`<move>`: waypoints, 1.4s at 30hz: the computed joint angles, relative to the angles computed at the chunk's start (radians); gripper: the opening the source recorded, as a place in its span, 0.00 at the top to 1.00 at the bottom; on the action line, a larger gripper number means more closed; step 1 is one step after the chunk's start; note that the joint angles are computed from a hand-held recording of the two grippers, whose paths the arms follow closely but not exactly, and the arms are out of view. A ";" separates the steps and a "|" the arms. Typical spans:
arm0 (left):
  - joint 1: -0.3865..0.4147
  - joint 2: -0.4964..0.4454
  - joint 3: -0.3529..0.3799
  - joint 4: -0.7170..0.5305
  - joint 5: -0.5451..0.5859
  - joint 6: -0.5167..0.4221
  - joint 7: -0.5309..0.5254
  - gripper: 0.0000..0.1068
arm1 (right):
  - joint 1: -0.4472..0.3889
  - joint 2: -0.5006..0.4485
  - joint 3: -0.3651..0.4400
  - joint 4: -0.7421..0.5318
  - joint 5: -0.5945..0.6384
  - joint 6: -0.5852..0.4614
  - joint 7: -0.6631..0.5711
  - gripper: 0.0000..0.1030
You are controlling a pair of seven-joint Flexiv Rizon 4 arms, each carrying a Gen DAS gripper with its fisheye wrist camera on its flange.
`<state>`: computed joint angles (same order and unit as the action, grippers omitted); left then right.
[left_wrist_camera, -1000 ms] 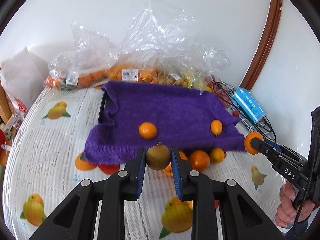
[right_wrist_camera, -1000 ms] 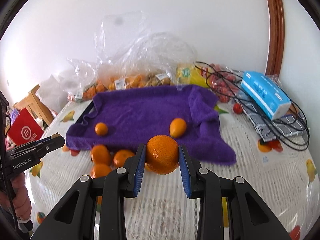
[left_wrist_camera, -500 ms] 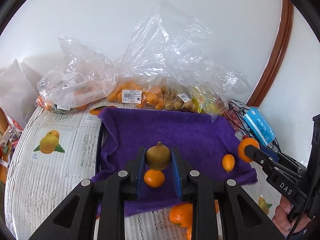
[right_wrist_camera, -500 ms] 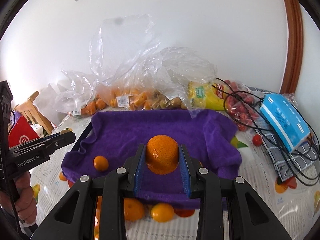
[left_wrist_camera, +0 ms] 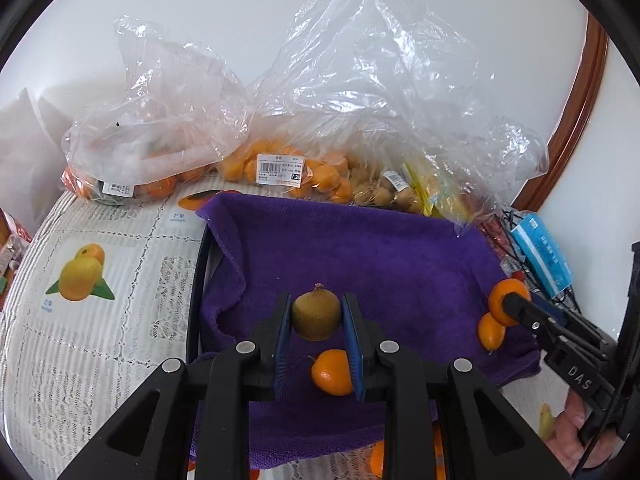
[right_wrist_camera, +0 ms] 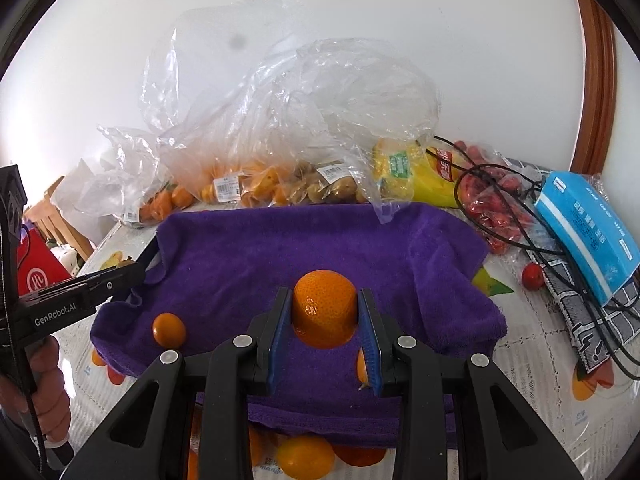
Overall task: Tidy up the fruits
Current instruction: 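Carry the brown fruit and the large orange over the towel and lower them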
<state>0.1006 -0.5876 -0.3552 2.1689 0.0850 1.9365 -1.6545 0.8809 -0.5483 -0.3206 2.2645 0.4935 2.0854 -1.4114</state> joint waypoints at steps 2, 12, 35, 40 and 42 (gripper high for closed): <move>0.011 -0.010 -0.013 -0.004 0.005 -0.008 0.000 0.78 | -0.017 -0.003 0.014 0.000 -0.006 0.008 0.003 0.68; -0.033 -0.023 0.023 -0.019 -0.027 -0.023 0.019 0.78 | -0.099 -0.017 0.077 -0.011 -0.050 0.001 0.029 0.68; -0.066 -0.032 0.036 -0.026 -0.074 -0.060 0.044 0.78 | -0.058 -0.050 0.040 -0.009 -0.111 -0.052 0.066 0.68; -0.077 -0.033 0.045 -0.029 -0.084 -0.068 0.051 0.78 | -0.038 -0.053 0.020 -0.001 -0.113 -0.047 0.073 0.68; -0.077 -0.034 0.043 -0.030 -0.086 -0.070 0.054 0.78 | -0.039 -0.052 0.021 0.001 -0.113 -0.037 0.074 0.68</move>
<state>0.0237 -0.6214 -0.3119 2.1390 -0.0011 1.8663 -1.6009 0.8421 -0.6005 -0.2999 2.2658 0.3807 2.0481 -1.3374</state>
